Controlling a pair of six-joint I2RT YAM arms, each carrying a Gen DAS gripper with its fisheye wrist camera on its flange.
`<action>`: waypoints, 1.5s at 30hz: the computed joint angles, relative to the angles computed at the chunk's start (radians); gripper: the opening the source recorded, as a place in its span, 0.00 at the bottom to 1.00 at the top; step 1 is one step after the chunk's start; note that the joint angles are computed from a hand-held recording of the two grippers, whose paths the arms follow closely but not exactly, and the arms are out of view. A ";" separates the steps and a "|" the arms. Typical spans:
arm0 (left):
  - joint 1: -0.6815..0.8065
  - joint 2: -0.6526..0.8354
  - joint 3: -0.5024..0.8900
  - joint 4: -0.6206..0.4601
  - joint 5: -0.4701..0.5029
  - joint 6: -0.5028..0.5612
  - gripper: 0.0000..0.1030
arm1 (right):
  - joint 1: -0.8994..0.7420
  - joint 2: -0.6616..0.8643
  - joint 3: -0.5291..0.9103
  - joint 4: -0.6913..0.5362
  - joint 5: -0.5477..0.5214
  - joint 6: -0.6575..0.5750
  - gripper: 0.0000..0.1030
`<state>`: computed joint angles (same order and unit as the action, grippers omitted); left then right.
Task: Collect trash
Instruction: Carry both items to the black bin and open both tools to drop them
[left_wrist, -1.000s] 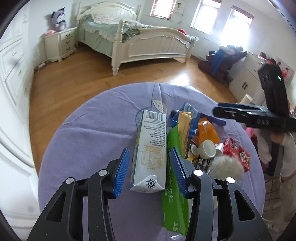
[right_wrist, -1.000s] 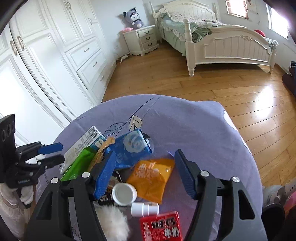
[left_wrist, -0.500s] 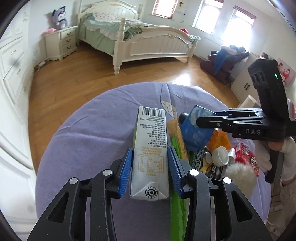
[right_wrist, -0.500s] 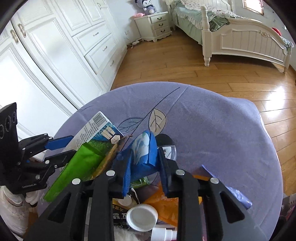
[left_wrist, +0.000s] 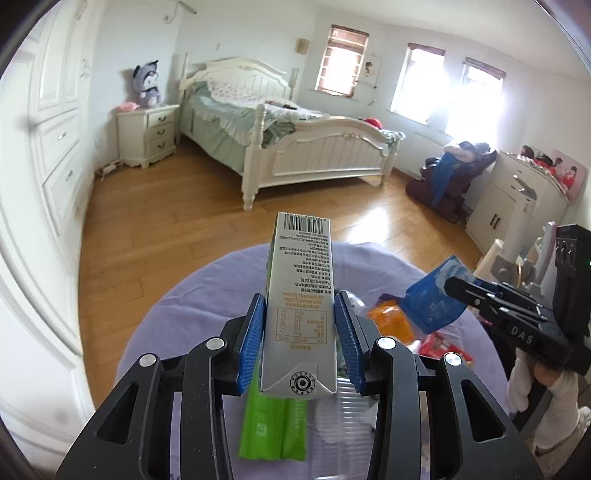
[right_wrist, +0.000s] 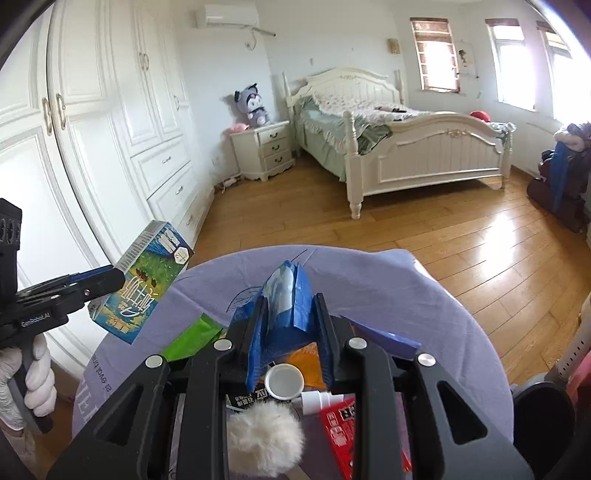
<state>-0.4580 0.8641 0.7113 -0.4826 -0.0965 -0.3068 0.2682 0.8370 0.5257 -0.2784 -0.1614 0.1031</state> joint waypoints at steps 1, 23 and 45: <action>-0.073 -0.006 0.020 -0.012 -0.050 -0.023 0.38 | -0.016 -0.060 -0.017 -0.024 0.008 -0.003 0.24; -0.714 0.677 0.396 0.350 -0.133 -0.171 0.38 | -1.514 -0.049 -0.044 -0.334 -0.730 -0.790 0.24; -0.766 1.262 0.842 0.333 0.010 -0.171 0.38 | -1.616 0.458 -0.078 0.122 -0.548 -0.822 0.25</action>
